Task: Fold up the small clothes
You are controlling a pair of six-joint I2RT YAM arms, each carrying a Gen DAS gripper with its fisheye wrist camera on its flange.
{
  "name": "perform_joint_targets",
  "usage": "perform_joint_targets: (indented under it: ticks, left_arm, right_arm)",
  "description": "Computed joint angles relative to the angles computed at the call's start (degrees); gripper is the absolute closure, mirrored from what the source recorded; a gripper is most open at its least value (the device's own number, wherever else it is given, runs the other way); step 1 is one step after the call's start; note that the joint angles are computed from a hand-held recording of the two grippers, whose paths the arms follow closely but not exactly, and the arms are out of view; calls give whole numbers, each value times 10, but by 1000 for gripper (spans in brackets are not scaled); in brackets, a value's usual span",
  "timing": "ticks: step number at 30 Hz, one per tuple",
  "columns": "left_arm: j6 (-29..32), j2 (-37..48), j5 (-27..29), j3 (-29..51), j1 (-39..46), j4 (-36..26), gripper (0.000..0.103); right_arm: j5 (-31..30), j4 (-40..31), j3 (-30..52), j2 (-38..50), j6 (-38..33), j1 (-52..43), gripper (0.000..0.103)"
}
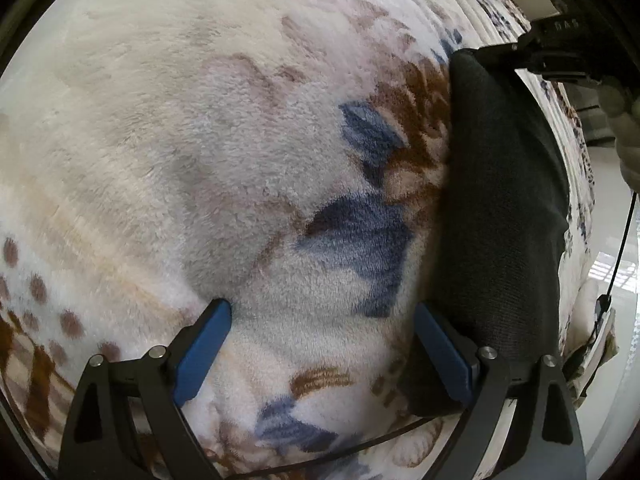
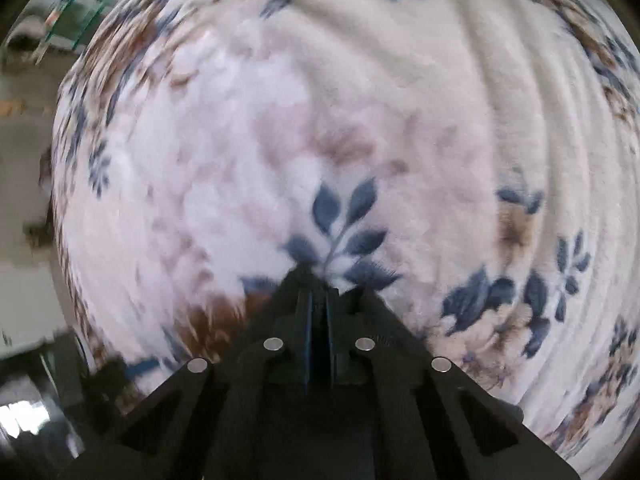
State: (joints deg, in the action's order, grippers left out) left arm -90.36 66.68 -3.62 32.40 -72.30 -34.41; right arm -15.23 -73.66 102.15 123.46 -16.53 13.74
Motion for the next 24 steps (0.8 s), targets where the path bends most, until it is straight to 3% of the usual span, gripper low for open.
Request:
perform_joint_targets:
  ticks: [4,7,9,11,12,16,20,24]
  left_arm:
    - [-51,-51,-33,-37,-30,17,6]
    - [-45,-60,-27,-40,-33,10,6]
    - [-36,-67,-15,-27,-33,-14,7]
    - [-19,-89,2,-20,-6,-34,6]
    - [-27,-117,3,-24,-3,-41,6]
    - [-33,-181,-11,-6,19,-75,6]
    - [86,-128,40,34,121,-43,6]
    - [223,11,91,107,215,11,6]
  right_arm:
    - [-3,-16,52,70,36,-10,99]
    - [-5,17,28,44,35,-9,99]
    - [-17,-9,28,22,9,-36,94]
    - [-46,-23,15,-21,-1,-99,69]
    - [-52,-28,3,-45,-12,-139,63]
    - [-56,-83,-56,-97,-95,-320,51]
    - [-6,-72,-133,-102,-155,-494,48]
    - [-51,-52,-154,-58,-163,-581,48]
